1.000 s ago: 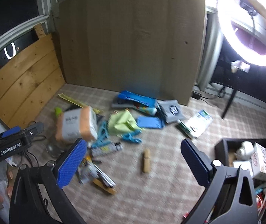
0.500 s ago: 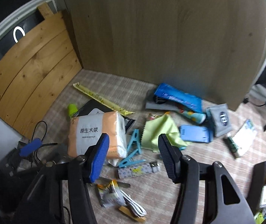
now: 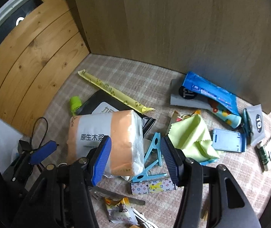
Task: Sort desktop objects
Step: 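Move both grippers toward the orange-and-white tissue pack from either side, then close both grippers on the tissue pack, clamping it between them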
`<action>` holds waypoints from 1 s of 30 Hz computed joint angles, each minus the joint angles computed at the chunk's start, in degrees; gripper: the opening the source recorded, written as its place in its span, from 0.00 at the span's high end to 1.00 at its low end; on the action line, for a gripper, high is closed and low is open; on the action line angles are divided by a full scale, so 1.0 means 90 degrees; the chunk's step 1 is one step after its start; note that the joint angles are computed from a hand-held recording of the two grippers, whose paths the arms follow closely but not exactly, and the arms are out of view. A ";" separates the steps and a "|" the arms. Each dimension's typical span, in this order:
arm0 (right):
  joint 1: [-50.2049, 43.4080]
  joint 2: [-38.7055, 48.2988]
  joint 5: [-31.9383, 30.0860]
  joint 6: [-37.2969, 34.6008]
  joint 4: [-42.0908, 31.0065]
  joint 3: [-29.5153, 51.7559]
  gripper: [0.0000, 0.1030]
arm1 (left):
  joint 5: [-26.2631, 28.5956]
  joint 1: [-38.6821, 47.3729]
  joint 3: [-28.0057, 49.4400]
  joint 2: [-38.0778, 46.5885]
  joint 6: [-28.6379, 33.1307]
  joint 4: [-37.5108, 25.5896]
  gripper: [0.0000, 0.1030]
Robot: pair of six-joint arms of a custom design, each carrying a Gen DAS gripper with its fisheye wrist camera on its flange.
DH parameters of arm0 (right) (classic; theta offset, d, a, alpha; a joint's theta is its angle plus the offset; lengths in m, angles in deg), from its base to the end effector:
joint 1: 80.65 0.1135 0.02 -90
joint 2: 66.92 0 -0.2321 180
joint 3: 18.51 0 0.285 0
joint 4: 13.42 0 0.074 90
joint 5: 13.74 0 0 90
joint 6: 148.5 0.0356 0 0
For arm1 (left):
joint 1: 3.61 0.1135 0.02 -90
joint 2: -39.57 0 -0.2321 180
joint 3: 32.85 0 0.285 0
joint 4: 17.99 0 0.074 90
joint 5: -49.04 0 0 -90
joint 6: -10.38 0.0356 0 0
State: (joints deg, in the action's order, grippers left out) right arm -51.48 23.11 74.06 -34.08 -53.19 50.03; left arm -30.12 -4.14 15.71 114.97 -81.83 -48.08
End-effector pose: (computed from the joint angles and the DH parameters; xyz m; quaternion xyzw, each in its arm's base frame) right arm 0.2945 0.1659 0.1451 -0.0449 0.9675 0.1285 0.2131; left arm 0.2752 -0.0092 0.1181 0.0129 0.9547 -0.0973 0.2811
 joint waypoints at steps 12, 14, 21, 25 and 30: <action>-0.0179 0.0627 -0.0730 -0.0015 0.0321 0.0196 0.44 | 0.0402 -0.0109 0.0212 0.0722 -0.0081 0.0356 0.24; -0.0164 0.0669 -0.0936 0.0011 0.0386 0.0184 0.44 | 0.0467 -0.0130 0.0229 0.0744 -0.0091 0.0375 0.25; -0.0005 0.0410 -0.0645 0.0133 0.0401 0.0035 0.44 | 0.0570 -0.0175 0.0209 0.0513 -0.0085 0.0171 0.25; -0.0032 -0.0001 -0.0550 0.0181 0.0351 -0.0206 0.44 | 0.0542 -0.0300 0.0173 0.0236 -0.0132 0.0006 0.25; -0.0128 -0.0721 -0.0452 0.0224 0.0166 -0.0564 0.44 | 0.0375 -0.0683 0.0117 -0.0401 -0.0230 -0.0372 0.25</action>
State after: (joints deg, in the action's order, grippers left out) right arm -52.64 16.62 70.00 -32.06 -51.70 44.96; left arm -26.74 -10.29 16.76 111.36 -83.90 -51.43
